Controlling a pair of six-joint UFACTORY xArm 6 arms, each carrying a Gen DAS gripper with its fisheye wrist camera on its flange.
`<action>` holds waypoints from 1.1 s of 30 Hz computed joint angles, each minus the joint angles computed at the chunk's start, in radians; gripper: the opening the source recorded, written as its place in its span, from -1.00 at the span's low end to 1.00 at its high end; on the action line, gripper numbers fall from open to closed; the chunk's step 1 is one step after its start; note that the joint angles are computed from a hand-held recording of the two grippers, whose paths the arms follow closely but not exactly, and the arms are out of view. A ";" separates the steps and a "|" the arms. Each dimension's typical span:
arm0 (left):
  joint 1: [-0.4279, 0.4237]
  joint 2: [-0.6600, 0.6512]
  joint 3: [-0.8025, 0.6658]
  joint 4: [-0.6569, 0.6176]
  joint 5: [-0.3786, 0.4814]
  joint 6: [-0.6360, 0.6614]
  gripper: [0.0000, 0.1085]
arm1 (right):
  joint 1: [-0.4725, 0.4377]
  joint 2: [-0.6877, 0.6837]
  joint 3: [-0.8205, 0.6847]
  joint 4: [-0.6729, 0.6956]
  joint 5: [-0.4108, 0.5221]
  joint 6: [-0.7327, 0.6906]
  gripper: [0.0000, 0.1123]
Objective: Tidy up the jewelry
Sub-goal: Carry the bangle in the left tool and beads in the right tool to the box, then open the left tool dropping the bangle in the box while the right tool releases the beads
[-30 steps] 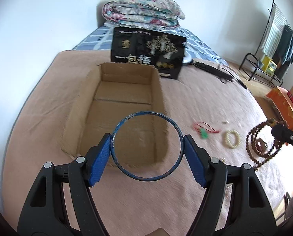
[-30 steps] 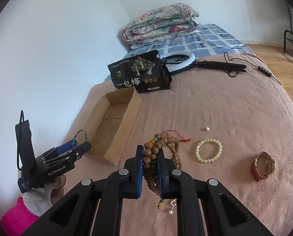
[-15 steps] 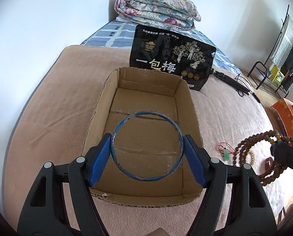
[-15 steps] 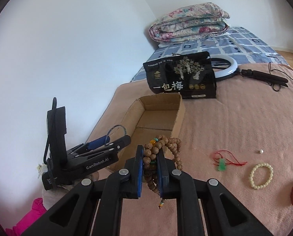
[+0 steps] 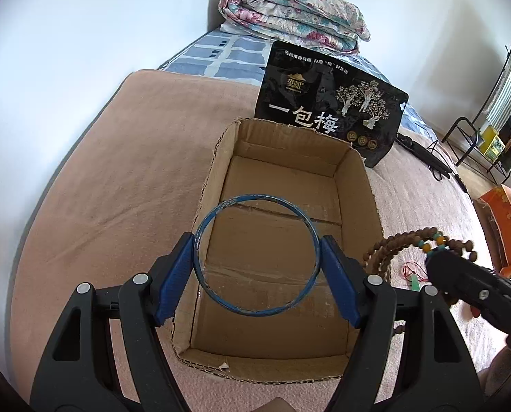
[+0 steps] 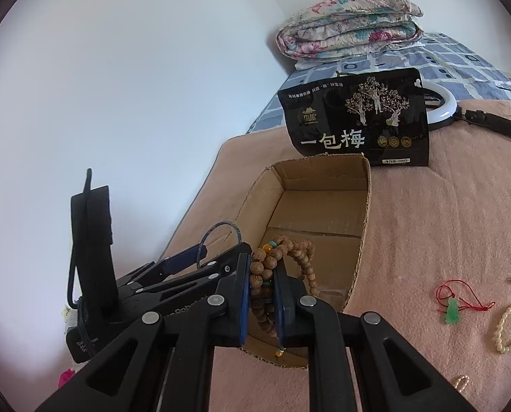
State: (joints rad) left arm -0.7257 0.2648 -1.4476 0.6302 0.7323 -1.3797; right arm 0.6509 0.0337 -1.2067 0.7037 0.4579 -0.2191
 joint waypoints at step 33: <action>-0.053 0.011 -0.098 0.039 0.102 -0.024 0.40 | -0.070 -0.132 0.111 -0.340 -0.017 0.217 0.21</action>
State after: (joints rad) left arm -0.7785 0.2753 -1.5454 0.6694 0.8341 -1.4033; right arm 0.5813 -0.0982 -1.0955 0.3632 0.4414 -0.0017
